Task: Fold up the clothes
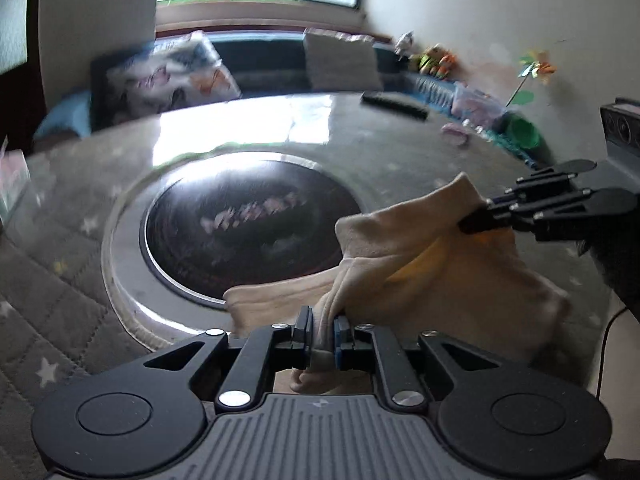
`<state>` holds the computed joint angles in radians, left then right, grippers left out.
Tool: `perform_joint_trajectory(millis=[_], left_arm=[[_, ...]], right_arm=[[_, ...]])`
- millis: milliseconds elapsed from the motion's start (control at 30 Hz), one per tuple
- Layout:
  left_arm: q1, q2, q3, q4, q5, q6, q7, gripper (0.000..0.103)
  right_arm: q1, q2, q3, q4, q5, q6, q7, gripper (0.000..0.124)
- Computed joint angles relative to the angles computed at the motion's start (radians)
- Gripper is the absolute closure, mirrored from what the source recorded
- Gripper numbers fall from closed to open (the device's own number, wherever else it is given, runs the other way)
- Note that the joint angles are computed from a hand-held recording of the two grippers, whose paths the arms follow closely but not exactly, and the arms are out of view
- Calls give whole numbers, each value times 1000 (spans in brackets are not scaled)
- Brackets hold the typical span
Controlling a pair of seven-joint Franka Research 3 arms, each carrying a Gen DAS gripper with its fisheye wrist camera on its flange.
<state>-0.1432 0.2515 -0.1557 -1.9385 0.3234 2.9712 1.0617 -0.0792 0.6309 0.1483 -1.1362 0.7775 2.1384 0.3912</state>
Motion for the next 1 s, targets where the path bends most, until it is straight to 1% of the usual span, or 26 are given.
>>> perform_joint_trajectory(millis=[67, 100, 133, 167, 267, 300, 333, 400, 433, 467, 500, 533, 567, 633, 667, 733, 800, 867, 933, 1000], left_arm=[[-9, 16, 21, 19, 11, -29, -35, 79], [3, 19, 13, 17, -1, -21, -28, 79], [20, 17, 1, 11, -24, -11, -19, 79], [24, 12, 5, 7, -28, -11, -25, 79], [5, -6, 47, -5, 24, -16, -82, 75], [-24, -18, 83, -11, 81, -27, -141, 75], [-57, -31, 129, -15, 167, -43, -227, 76], [-76, -40, 160, -6, 269, -75, -347, 77], [-81, -51, 170, -10, 316, -83, -408, 79], [-79, -62, 171, -19, 349, -68, -451, 80], [-70, -69, 164, -25, 368, -48, -471, 80], [-63, -75, 152, -29, 383, -26, -482, 80], [-53, -74, 135, -23, 387, -19, -479, 80], [-21, -56, 78, -6, 333, 14, -401, 80], [-4, -42, 50, 5, 287, 28, -352, 80], [49, -5, -37, 31, 141, 53, -199, 81], [76, 38, -93, 72, 39, 46, -89, 82], [80, 85, -117, 123, -24, 27, -20, 83], [87, 127, -136, 163, -83, 9, 34, 83], [65, 158, -116, 197, -109, -6, 45, 83]], right_arm=[[27, 46, -13, 37, -34, 14, 41, 112], [35, 57, -14, 36, -42, 39, 52, 108], [39, 77, -14, 51, -51, 46, 67, 108], [38, 94, -11, 70, -57, 42, 86, 108], [23, 101, 4, 66, -50, 61, 101, 105], [17, 92, 9, 50, -41, 83, 94, 103], [13, 83, 13, 37, -31, 105, 91, 101], [-2, 48, 25, -14, 1, 154, 62, 101], [-7, 34, 29, -31, 12, 166, 46, 101], [-7, 22, 29, -43, 18, 175, 39, 101], [-9, 10, 28, -60, 26, 183, 32, 101], [-9, 5, 28, -59, 29, 171, 38, 101], [-12, -2, 29, -63, 33, 147, 35, 101], [-4, -12, 26, -74, 32, 130, 28, 102], [2, -11, 24, -72, 26, 114, 26, 102], [18, 1, 19, -61, 20, 108, 35, 102], [36, 24, 12, -31, -1, 92, 67, 101], [54, 44, 5, -8, -27, 93, 94, 101], [67, 49, 2, -12, -45, 115, 108, 101], [72, 53, 6, -16, -54, 133, 112, 101]])
